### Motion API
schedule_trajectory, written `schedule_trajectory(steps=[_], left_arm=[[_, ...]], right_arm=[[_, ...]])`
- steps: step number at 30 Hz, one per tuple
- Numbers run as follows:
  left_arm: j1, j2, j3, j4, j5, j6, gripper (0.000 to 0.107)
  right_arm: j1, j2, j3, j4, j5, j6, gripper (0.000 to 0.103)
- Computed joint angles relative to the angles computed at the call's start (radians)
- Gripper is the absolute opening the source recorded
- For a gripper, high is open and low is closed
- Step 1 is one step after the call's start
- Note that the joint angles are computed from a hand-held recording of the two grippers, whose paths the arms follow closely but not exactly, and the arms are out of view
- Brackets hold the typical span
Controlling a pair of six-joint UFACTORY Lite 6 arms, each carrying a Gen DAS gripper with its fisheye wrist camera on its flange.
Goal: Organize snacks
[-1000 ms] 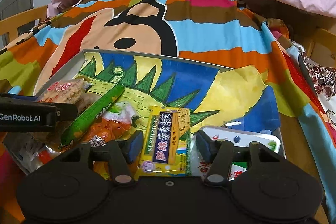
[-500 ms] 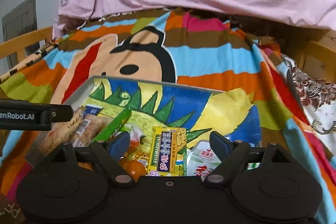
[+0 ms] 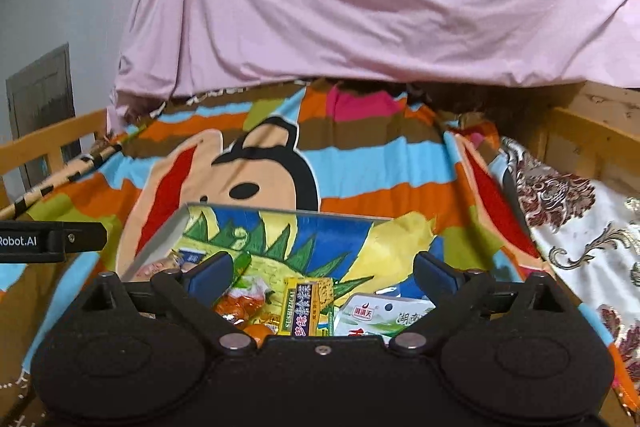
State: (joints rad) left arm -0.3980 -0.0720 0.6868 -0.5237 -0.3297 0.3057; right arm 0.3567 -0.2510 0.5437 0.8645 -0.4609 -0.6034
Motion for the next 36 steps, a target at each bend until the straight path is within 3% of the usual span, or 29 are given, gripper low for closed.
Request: schedule_trajectory(steps=[18,25,30,36], left_arm=[[-0.104,-0.308,-0.207,-0.364,-0.038,0.344,0.102],[-0.149,-0.442,-0.300,-0.516,-0.044,0.483,0.102],[-0.215,-0.579,-0.381,-0.828,-0.052,0.788,0.102],[-0.364,-0.740,-0.456,-1.124,-0.160,1.031,0.102]], right_arm=[[0.165,-0.340,-0.167,0.411,-0.082,-0.377,0.102],[0.304,-0.520,-0.248,0.655,-0.187,-0.583,0.102],[0.541,-0.702,-0.315,0.876,-0.397,-0.743,0.102],[1.035,-0.781,-0.360,1.037,-0.851,-0.653,0.102]])
